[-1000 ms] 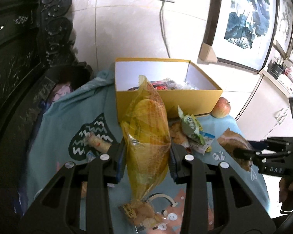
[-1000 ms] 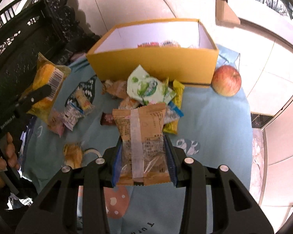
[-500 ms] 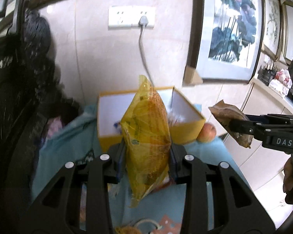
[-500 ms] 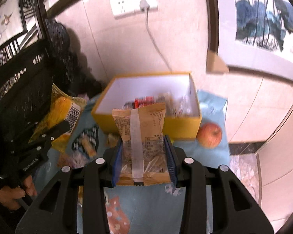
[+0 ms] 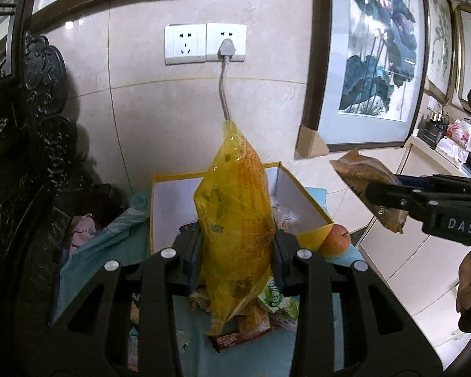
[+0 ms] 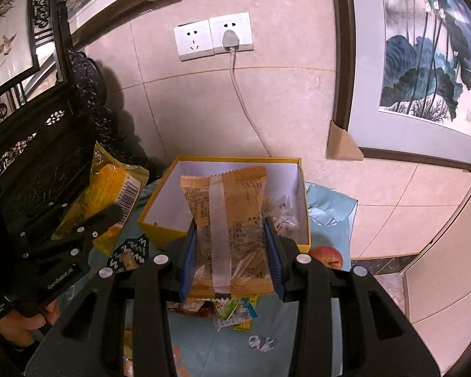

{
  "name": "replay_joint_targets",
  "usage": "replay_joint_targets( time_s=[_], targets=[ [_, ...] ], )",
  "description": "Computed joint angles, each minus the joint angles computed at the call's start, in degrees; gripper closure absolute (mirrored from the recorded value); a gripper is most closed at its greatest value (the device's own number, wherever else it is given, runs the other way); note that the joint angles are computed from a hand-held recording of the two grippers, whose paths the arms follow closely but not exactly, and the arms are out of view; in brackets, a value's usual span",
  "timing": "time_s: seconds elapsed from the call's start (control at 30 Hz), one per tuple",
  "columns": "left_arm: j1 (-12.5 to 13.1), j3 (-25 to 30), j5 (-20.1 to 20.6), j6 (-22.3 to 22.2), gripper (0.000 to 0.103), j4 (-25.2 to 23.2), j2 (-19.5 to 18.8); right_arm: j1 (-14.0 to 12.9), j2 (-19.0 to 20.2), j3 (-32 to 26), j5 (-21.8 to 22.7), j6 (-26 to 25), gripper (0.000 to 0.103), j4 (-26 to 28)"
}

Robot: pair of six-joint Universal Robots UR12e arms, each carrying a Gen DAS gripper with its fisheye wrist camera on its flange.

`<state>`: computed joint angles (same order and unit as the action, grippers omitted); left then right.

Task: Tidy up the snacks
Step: 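Carry both bags over the yellow box and open both tools to drop them, then grasp the round cake pack with the left tool while the right tool grasps the pale green bag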

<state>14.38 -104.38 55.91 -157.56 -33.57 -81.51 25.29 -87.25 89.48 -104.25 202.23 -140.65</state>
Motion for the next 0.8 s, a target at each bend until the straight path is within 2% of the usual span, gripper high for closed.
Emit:
replay_joint_targets(
  time_s=[0.3,0.5,0.53,0.57,0.6,0.7,0.8],
  targets=[
    [-2.01,2.77,2.85,-1.96,0.067,1.13,-3.82,-1.74,1.76,-1.15,1.14,-0.45,0.064,0.08],
    [-4.42,6.5,5.67,-3.16,0.066,1.87,-7.78,-3.68,5.06,-4.98,1.9,-1.84,0.062,0.8],
    [-5.43,8.21,7.28,-3.29,0.063,1.05,-9.35,-4.15,5.96,-6.24,2.51,-2.08,0.062,1.96],
    [-6.03,9.12,8.56,-3.74,0.036,0.61,-10.22,-4.72,6.91,-7.58,3.3,-1.99,0.053,3.32],
    [-6.85,10.24,11.33,-4.92,0.014,0.56,-11.44,-5.07,7.76,-8.66,2.74,-1.61,0.037,4.11],
    [-7.18,11.16,13.84,-6.56,0.013,0.67,-12.57,-5.37,8.73,-9.99,2.26,-2.58,0.035,5.46],
    [-6.3,9.87,13.4,-5.89,0.013,2.02,-11.92,-4.84,8.08,-8.5,1.1,-3.74,0.035,4.01]
  ],
)
